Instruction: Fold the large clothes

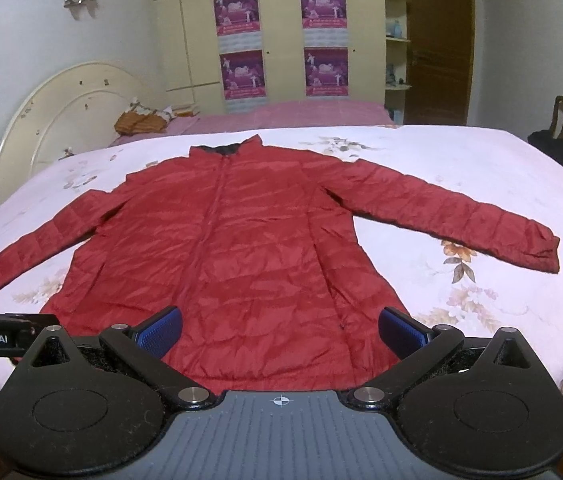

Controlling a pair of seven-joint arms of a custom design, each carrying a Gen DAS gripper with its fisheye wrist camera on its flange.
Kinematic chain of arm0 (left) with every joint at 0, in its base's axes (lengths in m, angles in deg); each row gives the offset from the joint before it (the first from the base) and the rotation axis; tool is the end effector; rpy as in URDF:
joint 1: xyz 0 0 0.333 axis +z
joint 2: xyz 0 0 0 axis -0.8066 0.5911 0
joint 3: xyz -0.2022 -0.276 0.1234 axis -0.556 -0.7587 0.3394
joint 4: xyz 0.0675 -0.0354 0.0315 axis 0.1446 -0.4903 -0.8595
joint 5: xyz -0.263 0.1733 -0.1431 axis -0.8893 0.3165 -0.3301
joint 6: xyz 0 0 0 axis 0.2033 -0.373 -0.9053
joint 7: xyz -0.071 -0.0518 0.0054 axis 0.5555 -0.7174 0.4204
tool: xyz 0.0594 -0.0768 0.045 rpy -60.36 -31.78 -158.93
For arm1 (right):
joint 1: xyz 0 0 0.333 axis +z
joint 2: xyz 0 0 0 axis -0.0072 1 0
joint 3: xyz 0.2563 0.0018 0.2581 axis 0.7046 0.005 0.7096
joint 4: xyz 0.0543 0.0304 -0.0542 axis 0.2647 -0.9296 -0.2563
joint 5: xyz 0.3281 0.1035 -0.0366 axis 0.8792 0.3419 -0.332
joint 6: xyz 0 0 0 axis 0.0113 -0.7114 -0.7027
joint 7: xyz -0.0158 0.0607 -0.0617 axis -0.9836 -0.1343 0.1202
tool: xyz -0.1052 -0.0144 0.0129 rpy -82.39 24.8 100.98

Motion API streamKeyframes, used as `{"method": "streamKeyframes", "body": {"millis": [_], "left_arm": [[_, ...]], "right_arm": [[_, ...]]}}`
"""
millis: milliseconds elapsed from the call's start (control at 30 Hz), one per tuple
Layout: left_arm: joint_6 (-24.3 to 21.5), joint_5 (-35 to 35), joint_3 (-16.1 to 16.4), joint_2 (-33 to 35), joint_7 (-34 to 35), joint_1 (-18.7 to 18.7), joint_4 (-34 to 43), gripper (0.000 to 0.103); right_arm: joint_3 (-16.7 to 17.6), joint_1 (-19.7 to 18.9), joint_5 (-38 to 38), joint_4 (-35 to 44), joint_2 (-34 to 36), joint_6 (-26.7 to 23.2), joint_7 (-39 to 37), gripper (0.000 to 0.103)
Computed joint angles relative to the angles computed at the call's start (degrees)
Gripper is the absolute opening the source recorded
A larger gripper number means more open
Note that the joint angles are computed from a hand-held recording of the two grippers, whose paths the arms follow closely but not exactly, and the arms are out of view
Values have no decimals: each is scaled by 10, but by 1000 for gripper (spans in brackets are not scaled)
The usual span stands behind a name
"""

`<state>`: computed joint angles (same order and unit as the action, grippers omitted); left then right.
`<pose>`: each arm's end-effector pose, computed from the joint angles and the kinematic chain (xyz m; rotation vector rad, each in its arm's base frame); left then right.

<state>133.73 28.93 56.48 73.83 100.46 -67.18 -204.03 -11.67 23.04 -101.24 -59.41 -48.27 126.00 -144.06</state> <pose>0.5080 -0.2346 0.5295 -1.4957 2.1299 -0.7232 0.4170 0.2834 0.5121 -1.3432 1.9650 -0.8329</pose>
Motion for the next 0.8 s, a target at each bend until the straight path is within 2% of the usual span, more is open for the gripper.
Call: {"method": "streamKeyframes", "body": {"millis": [333, 800], "left_arm": [[-14, -49, 25, 91, 72, -2, 106, 103], [-79, -172, 30, 248, 250, 13, 332, 103]], "right_arm": [[-20, 0, 12, 62, 56, -31, -1, 103], [-58, 32, 61, 203, 154, -125, -15, 103]]}}
